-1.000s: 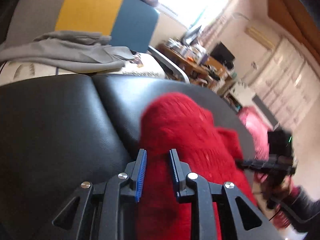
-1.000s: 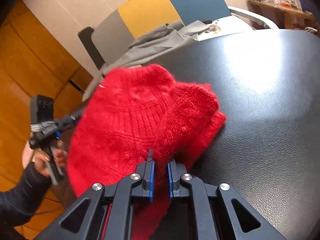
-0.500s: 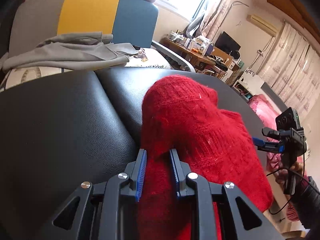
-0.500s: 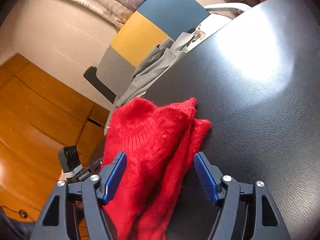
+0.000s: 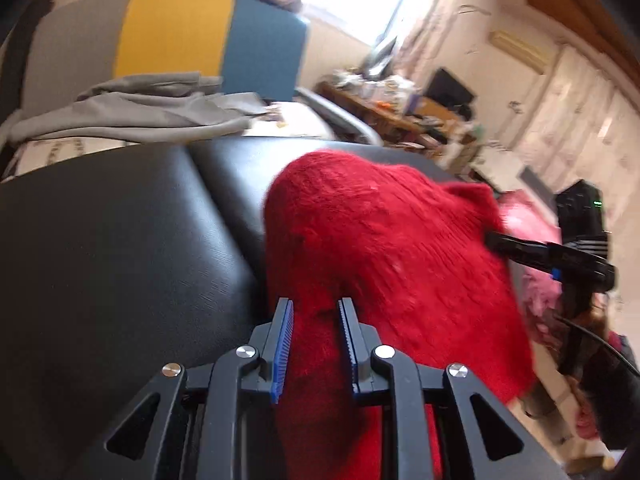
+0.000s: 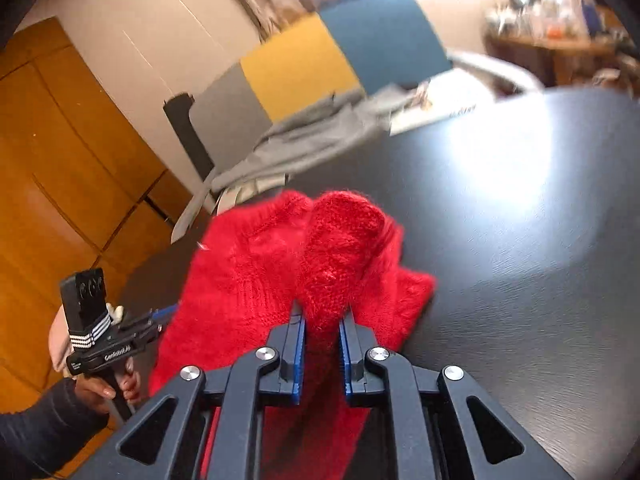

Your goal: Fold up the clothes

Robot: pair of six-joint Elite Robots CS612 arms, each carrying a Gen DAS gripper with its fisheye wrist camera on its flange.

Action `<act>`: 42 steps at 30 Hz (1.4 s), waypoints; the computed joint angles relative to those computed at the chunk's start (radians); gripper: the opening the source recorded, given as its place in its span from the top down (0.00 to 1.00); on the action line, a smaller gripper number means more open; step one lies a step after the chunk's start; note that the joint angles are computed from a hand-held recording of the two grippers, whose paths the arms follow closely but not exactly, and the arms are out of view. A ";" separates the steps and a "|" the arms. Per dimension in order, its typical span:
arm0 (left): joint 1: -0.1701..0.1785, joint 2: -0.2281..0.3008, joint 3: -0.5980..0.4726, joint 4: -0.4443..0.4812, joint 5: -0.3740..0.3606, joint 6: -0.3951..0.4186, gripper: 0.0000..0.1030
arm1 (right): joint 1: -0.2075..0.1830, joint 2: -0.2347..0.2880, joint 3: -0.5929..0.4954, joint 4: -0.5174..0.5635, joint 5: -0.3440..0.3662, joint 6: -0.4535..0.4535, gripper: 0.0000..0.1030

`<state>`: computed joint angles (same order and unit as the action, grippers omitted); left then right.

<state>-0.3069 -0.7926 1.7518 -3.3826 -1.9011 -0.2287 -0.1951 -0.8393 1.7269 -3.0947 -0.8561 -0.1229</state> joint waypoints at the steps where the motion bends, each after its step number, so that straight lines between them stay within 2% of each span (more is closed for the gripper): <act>1: 0.002 -0.003 0.007 -0.005 -0.022 0.000 0.79 | -0.002 -0.007 0.015 -0.010 -0.036 -0.003 0.86; 4: 0.016 -0.005 0.013 -0.008 -0.063 -0.011 0.78 | -0.007 0.012 0.012 0.075 -0.121 0.016 0.86; 7: 0.039 0.012 -0.024 0.014 -0.123 -0.052 0.78 | -0.021 0.035 0.012 0.071 -0.097 0.062 0.85; 8: 0.047 0.020 -0.040 0.023 -0.144 -0.069 0.75 | -0.022 0.037 0.010 0.072 -0.096 0.069 0.85; 10: 0.064 0.037 -0.076 0.048 -0.192 -0.097 0.70 | -0.015 0.035 0.010 0.075 -0.118 0.040 0.84; 11: 0.069 0.048 -0.103 0.079 -0.220 -0.096 0.64 | -0.011 0.034 0.008 0.077 -0.133 0.022 0.84; 13: 0.075 0.072 -0.163 0.162 -0.263 -0.075 0.60 | -0.006 0.034 0.002 0.088 -0.154 0.003 0.80; 15: 0.084 0.107 -0.232 0.246 -0.353 -0.063 0.58 | -0.008 0.038 -0.003 0.098 -0.154 0.010 0.77; 19: 0.098 0.187 -0.370 0.393 -0.527 -0.052 0.45 | -0.011 0.042 -0.008 0.099 -0.153 0.009 0.75; 20: 0.102 0.210 -0.404 0.415 -0.579 -0.062 0.43 | -0.012 0.041 -0.007 0.099 -0.157 0.003 0.75; 22: 0.112 0.258 -0.465 0.399 -0.680 -0.133 0.39 | -0.014 0.040 -0.005 0.097 -0.156 -0.005 0.73; 23: 0.113 0.275 -0.490 0.411 -0.712 -0.144 0.35 | -0.015 0.041 -0.006 0.097 -0.151 -0.002 0.73; 26: 0.106 0.295 -0.536 0.515 -0.727 -0.078 0.27 | -0.019 0.041 0.001 0.089 -0.139 0.001 0.72; 28: 0.101 0.320 -0.574 0.550 -0.766 -0.067 0.25 | -0.022 0.044 0.007 0.070 -0.130 -0.006 0.72; 31: 0.087 0.335 -0.603 0.593 -0.782 -0.059 0.14 | -0.027 0.049 0.010 0.052 -0.110 0.001 0.72; 33: 0.077 0.327 -0.593 0.575 -0.756 -0.052 0.14 | -0.024 0.049 0.009 0.051 -0.116 -0.010 0.72; 34: 0.072 0.316 -0.574 0.521 -0.721 -0.046 0.33 | -0.023 0.047 0.009 0.053 -0.122 -0.020 0.72; 35: 0.067 0.300 -0.549 0.472 -0.681 -0.037 0.40 | -0.021 0.044 0.010 0.056 -0.131 -0.035 0.72; 37: 0.057 0.253 -0.483 0.389 -0.590 -0.014 0.48 | -0.018 0.041 0.007 0.067 -0.144 -0.048 0.71; 40: 0.043 0.166 -0.360 0.260 -0.460 0.041 0.51 | 0.000 0.039 -0.024 0.110 -0.173 -0.056 0.69; 42: 0.034 0.113 -0.293 0.258 -0.358 0.092 0.51 | 0.021 0.041 -0.047 0.132 -0.206 -0.097 0.69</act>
<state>-0.2733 -0.6800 1.4588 -3.1248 -2.2589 -0.1364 -0.1744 -0.7985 1.6800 -2.9631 -1.0619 -0.2199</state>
